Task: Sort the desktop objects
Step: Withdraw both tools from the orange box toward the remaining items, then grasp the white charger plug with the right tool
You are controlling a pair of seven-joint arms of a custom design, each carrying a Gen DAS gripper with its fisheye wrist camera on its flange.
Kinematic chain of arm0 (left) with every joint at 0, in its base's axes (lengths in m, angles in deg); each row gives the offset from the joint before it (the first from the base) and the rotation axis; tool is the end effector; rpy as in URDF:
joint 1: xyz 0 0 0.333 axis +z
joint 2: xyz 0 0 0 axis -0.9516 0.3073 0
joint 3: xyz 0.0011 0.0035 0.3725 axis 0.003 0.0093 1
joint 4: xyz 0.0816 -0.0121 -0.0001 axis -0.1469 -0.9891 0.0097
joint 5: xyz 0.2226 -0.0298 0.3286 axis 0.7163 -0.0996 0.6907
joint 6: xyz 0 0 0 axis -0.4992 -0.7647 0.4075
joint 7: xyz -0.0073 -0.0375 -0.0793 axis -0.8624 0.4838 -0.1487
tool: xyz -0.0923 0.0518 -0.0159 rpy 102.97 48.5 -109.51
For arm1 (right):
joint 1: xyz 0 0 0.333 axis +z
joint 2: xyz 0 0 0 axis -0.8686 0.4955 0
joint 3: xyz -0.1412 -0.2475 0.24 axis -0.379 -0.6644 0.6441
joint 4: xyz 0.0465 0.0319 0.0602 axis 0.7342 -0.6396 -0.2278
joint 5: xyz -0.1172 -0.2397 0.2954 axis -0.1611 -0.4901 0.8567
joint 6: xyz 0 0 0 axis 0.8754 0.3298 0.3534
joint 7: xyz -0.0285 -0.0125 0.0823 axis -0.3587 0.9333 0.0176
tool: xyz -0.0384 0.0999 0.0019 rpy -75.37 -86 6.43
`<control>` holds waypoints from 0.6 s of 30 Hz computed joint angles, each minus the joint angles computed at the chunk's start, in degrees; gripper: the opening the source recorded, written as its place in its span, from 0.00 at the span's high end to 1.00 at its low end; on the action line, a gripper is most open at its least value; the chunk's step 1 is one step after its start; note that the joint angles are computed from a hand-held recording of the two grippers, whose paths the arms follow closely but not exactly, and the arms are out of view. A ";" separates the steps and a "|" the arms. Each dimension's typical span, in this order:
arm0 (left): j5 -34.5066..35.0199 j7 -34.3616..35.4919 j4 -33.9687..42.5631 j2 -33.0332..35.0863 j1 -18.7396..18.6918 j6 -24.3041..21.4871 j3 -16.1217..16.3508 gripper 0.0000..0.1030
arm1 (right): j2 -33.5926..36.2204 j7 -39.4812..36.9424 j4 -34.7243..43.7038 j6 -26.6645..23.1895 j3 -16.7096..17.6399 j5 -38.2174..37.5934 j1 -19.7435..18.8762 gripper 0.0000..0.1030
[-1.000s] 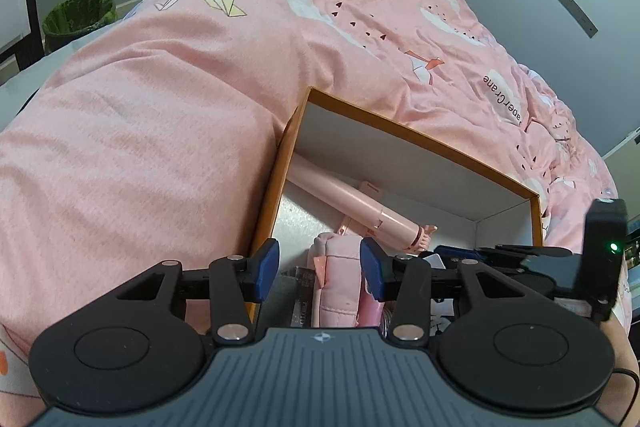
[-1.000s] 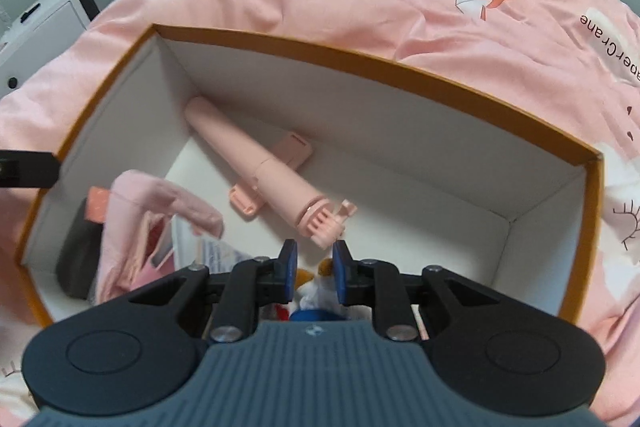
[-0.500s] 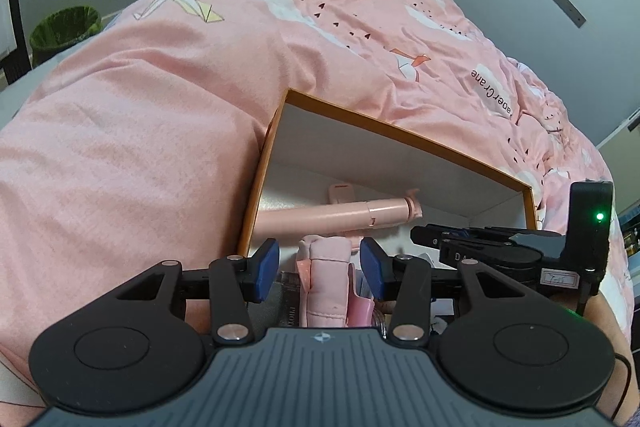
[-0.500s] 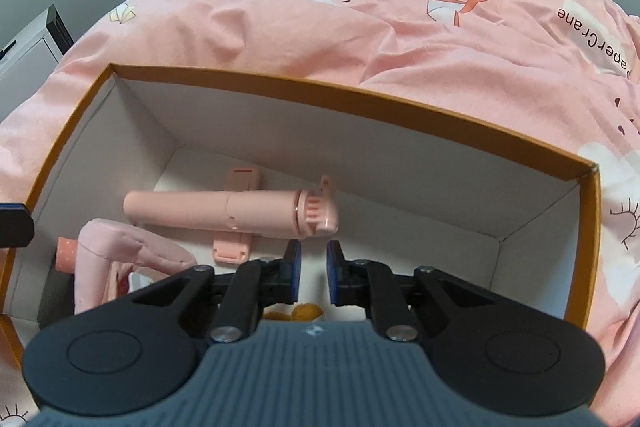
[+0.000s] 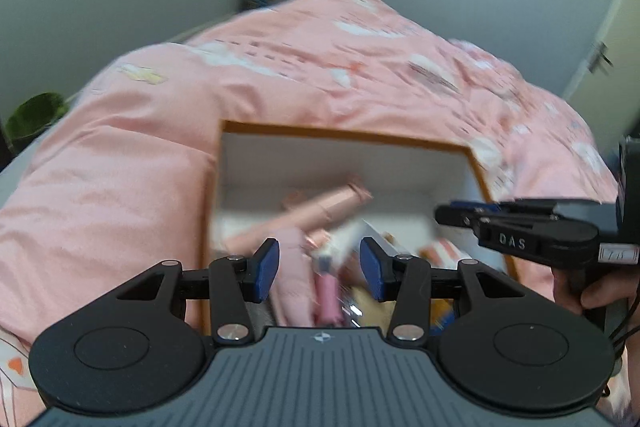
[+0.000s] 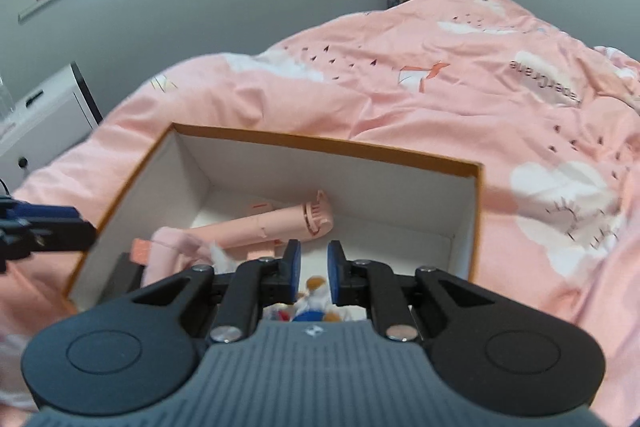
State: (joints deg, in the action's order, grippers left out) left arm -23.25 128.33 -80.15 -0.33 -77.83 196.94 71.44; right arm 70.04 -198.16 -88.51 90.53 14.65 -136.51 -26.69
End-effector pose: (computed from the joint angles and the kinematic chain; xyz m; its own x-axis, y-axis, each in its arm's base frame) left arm 0.5550 -0.1125 0.4776 -0.4476 -0.8598 0.2459 -0.7349 0.1970 -0.6490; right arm 0.5568 0.3816 0.4035 -0.0805 -0.9904 -0.1123 -0.6851 0.1368 -0.7155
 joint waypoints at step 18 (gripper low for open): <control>23.73 -9.61 -5.66 -3.64 -2.59 -14.38 -0.29 0.50 | -6.18 21.82 -12.01 -6.58 8.81 4.08 2.59 0.80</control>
State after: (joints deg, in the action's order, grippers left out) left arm 0.49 118.72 -85.81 -3.98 -80.42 182.56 71.15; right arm 63.86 -176.34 -100.52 83.95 23.45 -132.43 -24.10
